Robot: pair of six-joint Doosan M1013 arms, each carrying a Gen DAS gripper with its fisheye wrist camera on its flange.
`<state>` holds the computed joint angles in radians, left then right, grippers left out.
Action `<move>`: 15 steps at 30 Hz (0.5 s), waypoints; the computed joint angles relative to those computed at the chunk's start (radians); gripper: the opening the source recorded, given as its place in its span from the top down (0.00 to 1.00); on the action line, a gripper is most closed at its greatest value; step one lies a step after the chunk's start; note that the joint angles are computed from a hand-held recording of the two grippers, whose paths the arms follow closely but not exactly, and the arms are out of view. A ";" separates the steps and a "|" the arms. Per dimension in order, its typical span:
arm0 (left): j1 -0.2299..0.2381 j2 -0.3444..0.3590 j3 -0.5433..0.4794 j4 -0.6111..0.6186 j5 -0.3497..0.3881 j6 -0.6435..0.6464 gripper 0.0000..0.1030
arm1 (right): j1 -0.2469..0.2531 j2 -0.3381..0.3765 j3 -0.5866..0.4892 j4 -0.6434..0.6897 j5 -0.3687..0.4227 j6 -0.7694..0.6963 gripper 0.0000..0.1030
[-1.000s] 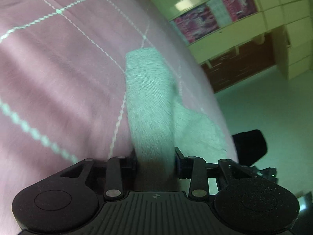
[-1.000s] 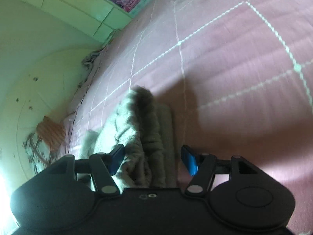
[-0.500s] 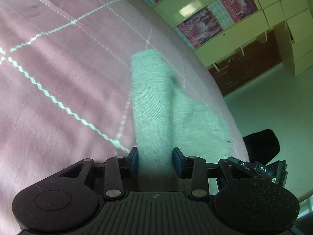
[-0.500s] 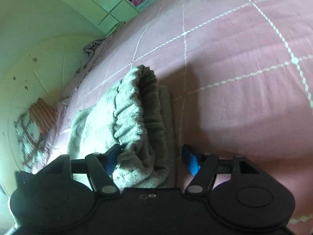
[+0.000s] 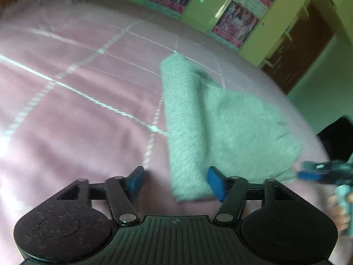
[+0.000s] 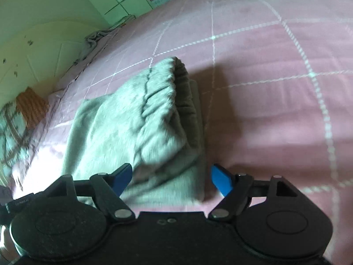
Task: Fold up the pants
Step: 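Open both tools and lift them away from the folded sweatpants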
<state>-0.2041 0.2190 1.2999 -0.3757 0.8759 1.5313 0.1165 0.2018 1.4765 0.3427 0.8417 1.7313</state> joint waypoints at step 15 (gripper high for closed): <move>-0.110 -0.274 0.248 0.437 -0.044 -0.128 0.17 | 0.066 -0.331 0.335 -0.392 -0.092 0.328 0.23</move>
